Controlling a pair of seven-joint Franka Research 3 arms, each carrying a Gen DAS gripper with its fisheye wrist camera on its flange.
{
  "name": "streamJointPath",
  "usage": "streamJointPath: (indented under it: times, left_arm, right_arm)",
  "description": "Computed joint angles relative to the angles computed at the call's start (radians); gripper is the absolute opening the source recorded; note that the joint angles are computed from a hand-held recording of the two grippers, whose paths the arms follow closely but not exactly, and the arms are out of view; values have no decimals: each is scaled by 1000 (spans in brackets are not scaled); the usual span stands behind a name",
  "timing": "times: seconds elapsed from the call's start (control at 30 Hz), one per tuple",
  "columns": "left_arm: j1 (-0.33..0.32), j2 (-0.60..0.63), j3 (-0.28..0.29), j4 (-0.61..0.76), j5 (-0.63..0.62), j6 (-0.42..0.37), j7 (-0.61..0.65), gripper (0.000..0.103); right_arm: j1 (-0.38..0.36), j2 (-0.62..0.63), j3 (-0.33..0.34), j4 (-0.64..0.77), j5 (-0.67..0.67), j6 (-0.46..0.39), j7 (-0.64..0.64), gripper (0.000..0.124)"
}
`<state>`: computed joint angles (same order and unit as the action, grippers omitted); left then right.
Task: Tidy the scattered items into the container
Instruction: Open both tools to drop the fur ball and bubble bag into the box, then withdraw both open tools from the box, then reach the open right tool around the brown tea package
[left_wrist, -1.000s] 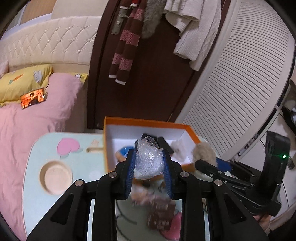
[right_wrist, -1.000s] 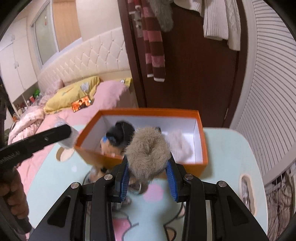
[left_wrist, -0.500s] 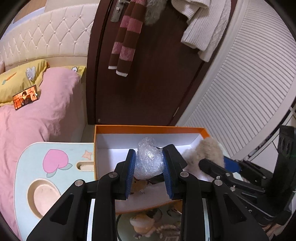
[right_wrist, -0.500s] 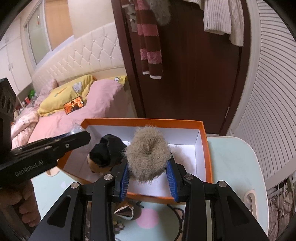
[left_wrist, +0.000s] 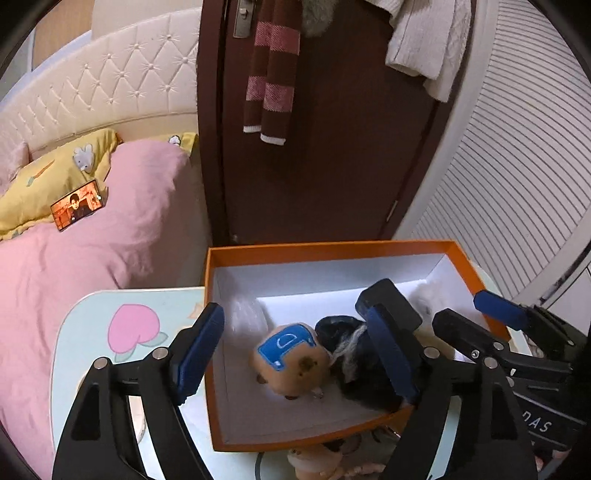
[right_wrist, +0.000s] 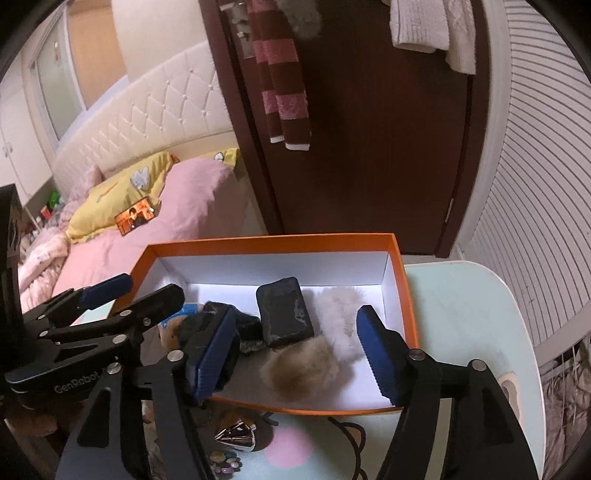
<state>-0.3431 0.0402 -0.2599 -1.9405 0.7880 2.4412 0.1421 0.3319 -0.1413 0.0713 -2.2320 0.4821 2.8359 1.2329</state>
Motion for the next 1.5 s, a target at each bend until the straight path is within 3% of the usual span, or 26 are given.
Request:
streamJointPath:
  times: [0.17, 0.53, 0.73, 0.97, 1.1, 1.2, 1.23, 1.5]
  left_arm:
    - [9, -45, -3, -47, -1, 43, -32, 80]
    - [-4, -218, -83, -188, 7, -41, -148, 80]
    - [-49, -259, -112, -257, -147, -146, -54, 80]
    - [-78, -254, -125, -313, -229, -145, -85, 80]
    - [-81, -238, -149, -298, -174, -205, -138, 83]
    - [-94, -204, -162, -271, -129, -281, -176, 102]
    - [-99, -204, -158, -278, -123, -276, -197, 103]
    - [-122, -201, -142, -277, -111, -288, -210, 103]
  right_arm:
    - [2, -21, 1, -16, 4, 5, 6, 74]
    - [53, -158, -31, -142, 112, 50, -77, 74]
    - [-1, -260, 10, -275, -14, 21, -2, 74]
    - [-46, -311, 22, -371, -108, -37, 126, 74]
    - [-93, -331, 69, -418, -205, -9, 187, 76]
    - [-133, -342, 118, -443, -297, 12, 250, 96]
    - [-121, -337, 108, -443, -302, 11, 252, 101]
    - [-102, -331, 77, -444, -335, 12, 271, 102]
